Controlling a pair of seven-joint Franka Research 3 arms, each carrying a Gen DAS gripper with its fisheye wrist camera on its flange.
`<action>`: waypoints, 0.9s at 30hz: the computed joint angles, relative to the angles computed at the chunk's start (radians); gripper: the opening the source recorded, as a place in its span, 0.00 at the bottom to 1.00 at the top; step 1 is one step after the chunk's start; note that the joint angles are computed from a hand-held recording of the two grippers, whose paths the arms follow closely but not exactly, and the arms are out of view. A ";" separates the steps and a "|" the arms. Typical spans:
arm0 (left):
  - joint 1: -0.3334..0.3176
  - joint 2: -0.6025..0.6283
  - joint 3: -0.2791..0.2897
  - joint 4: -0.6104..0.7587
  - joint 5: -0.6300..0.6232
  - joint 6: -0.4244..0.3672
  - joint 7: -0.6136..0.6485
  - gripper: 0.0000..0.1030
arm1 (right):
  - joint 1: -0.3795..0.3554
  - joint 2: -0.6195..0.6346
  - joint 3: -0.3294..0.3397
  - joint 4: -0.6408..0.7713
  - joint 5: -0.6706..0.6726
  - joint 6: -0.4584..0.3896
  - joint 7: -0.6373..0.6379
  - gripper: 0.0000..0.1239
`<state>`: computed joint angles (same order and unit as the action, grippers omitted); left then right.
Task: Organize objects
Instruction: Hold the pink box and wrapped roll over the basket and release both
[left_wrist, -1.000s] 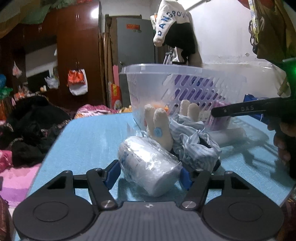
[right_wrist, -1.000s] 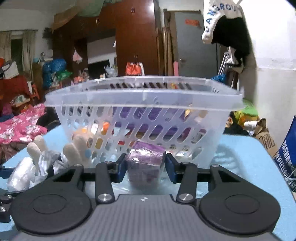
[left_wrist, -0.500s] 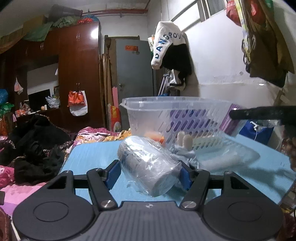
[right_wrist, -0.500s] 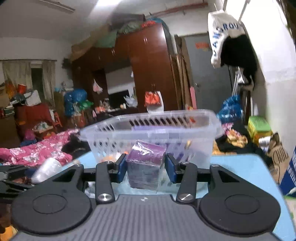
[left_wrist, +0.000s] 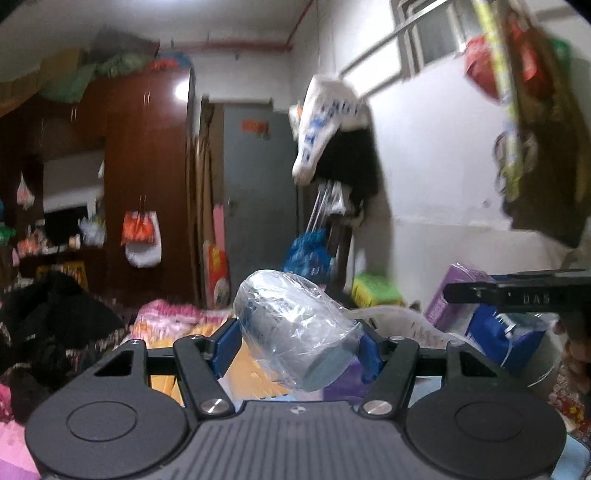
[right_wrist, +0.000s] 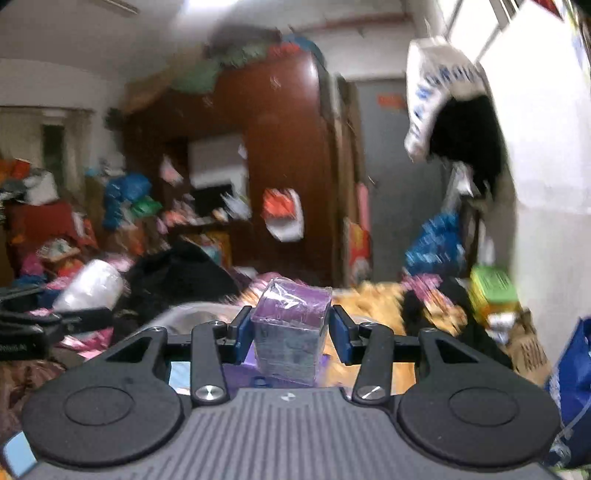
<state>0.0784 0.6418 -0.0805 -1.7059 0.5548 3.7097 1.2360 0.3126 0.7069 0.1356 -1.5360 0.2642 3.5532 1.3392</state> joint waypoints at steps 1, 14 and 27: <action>-0.005 0.012 -0.003 0.033 0.001 -0.046 -0.002 0.66 | 0.025 0.015 -0.035 0.040 0.036 -0.053 -0.006 0.38; 0.059 0.113 -0.132 0.209 0.001 -0.326 0.099 0.66 | 0.189 0.066 -0.266 0.128 0.114 -0.248 0.037 0.38; 0.077 0.132 -0.167 0.221 -0.047 -0.335 0.145 0.66 | 0.207 0.063 -0.304 0.118 0.097 -0.263 0.082 0.39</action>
